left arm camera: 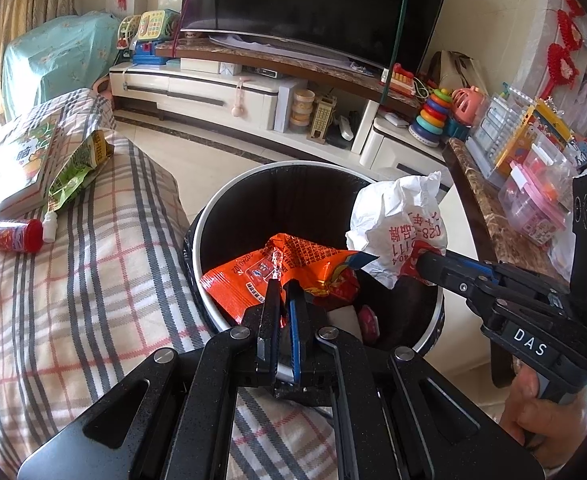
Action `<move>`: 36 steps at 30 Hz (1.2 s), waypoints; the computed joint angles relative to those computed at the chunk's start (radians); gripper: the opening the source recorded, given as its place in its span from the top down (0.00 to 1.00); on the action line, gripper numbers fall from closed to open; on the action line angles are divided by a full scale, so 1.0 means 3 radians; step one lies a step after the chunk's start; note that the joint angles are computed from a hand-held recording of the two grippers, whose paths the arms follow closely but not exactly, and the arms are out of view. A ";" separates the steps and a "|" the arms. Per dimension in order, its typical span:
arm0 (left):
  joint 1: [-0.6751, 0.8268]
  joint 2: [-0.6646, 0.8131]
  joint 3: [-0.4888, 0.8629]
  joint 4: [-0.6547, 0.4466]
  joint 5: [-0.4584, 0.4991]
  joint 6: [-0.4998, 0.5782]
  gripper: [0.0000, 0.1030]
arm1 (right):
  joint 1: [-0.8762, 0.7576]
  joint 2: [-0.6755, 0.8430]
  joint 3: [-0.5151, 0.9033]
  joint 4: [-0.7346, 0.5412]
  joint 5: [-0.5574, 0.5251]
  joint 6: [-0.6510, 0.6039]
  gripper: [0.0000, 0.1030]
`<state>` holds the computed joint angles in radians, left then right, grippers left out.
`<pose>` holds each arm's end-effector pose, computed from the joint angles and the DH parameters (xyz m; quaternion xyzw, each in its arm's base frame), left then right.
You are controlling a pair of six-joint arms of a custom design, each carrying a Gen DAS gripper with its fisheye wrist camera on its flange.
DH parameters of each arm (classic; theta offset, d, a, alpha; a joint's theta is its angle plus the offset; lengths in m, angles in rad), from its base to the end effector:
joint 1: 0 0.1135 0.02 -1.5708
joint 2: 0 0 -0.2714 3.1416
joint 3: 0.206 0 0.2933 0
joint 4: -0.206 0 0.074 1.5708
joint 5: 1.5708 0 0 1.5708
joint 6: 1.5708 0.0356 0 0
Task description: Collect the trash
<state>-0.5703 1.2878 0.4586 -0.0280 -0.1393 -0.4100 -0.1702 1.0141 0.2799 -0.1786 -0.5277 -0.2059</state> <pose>0.2164 -0.1329 0.1203 0.0506 0.9337 -0.1065 0.3381 0.1942 -0.0152 0.1132 -0.1005 0.9120 0.1841 0.3526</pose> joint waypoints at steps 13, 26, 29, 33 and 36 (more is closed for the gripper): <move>0.0012 0.0136 0.0090 -0.0022 0.0019 0.0008 0.80 | 0.0065 0.0072 0.0064 -0.0007 0.0071 -0.0016 0.79; -0.0045 -0.0530 -0.0303 -0.0162 -0.0215 -0.0182 0.42 | -0.0147 -0.0718 -0.0150 -0.0437 -0.0183 0.0092 0.41; -0.0105 -0.0871 -0.0475 -0.0288 -0.0311 -0.0281 0.36 | -0.0175 -0.1177 -0.0287 -0.0661 -0.0258 0.0180 0.21; -0.0234 -0.1506 -0.0751 -0.0584 -0.0481 -0.0459 0.27 | -0.0173 -0.1988 -0.0499 -0.1141 -0.0317 0.0294 0.09; -0.0361 -0.2025 -0.0932 -0.0897 -0.0609 -0.0584 0.25 | -0.0117 -0.2777 -0.0640 -0.1690 -0.0254 0.0369 0.06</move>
